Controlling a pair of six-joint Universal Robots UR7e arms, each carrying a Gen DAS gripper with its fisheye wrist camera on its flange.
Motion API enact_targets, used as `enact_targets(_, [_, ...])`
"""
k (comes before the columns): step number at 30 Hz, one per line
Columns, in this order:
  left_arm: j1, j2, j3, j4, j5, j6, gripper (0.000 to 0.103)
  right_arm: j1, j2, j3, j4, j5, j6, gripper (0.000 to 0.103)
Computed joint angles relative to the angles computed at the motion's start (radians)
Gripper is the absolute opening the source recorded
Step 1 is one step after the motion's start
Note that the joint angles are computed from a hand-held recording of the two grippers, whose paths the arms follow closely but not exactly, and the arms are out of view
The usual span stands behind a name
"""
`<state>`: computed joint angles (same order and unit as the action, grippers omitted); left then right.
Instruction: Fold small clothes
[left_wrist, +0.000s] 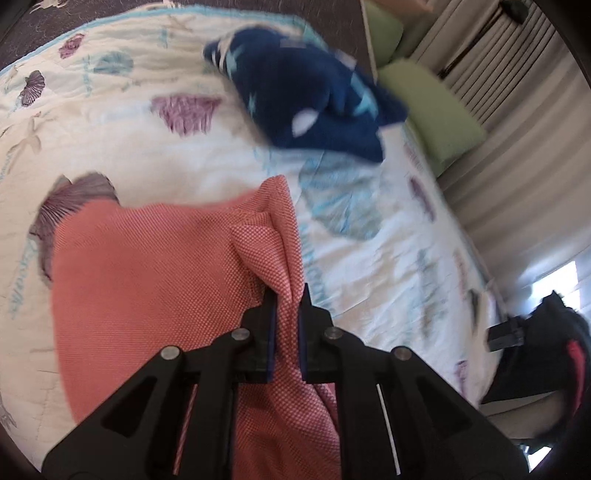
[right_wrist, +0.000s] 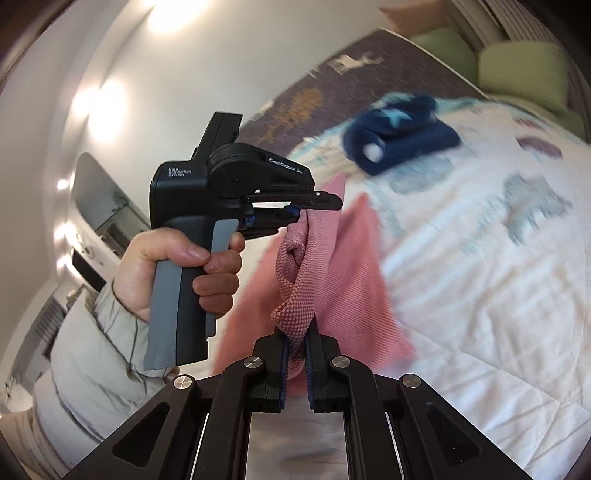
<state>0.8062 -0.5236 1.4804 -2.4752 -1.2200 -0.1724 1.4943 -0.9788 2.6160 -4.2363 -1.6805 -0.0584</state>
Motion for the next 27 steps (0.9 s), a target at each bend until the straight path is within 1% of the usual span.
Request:
enact_targets(2, [0.001,0.015,-0.004,0.0,0.004,-0.005,0.015,-0.048,-0.009,0.019,0.013,0.04,0.018,0.008])
enact_targets(3, [0.001,0.015,0.001,-0.016,-0.002,0.001,0.021,-0.076,-0.02,0.031,0.027,0.065,0.029,0.009])
enact_targets(4, [0.0,0.013,0.009,-0.036,-0.009,0.012,0.023,-0.09,-0.03,0.037,0.041,0.077,0.038,0.01])
enact_targets(6, [-0.005,0.001,0.021,-0.062,-0.019,0.034,0.034,-0.112,-0.049,0.048,0.067,0.09,0.049,0.013])
enact_targets(9, [-0.019,-0.021,0.041,-0.11,-0.017,0.072,0.041,-0.12,-0.05,0.072,0.044,0.062,0.047,0.016])
enact_targets(12, [-0.04,-0.053,0.08,-0.164,0.018,0.124,0.045,-0.124,-0.046,0.093,0.005,0.021,0.036,0.018])
enact_targets(13, [-0.043,-0.068,0.095,-0.177,0.027,0.134,0.045,-0.125,-0.044,0.102,-0.011,0.014,0.037,0.021])
enact_targets(16, [-0.04,-0.153,0.192,-0.224,0.02,0.152,0.048,-0.143,-0.053,0.127,-0.049,0.007,0.034,0.022])
enact_targets(18, [-0.037,-0.209,0.266,-0.255,0.026,0.154,0.049,-0.13,-0.064,0.137,-0.07,-0.019,0.032,0.022])
enact_targets(20, [-0.034,-0.258,0.34,-0.287,0.042,0.15,0.049,-0.115,-0.077,0.143,-0.075,-0.023,0.021,0.022])
enact_targets(21, [-0.032,-0.284,0.381,-0.309,0.052,0.148,0.049,-0.1,-0.092,0.139,-0.06,-0.026,0.007,0.022])
enact_targets(22, [-0.031,-0.321,0.44,-0.34,0.067,0.152,0.049,-0.079,-0.102,0.134,-0.043,-0.035,-0.006,0.022])
enact_targets(25, [-0.034,-0.391,0.558,-0.399,0.116,0.168,0.051,0.005,-0.111,0.101,0.013,-0.088,-0.045,0.022])
enact_targets(27, [-0.045,-0.431,0.634,-0.423,0.165,0.192,0.058,0.045,-0.104,0.071,0.056,-0.108,-0.064,0.023])
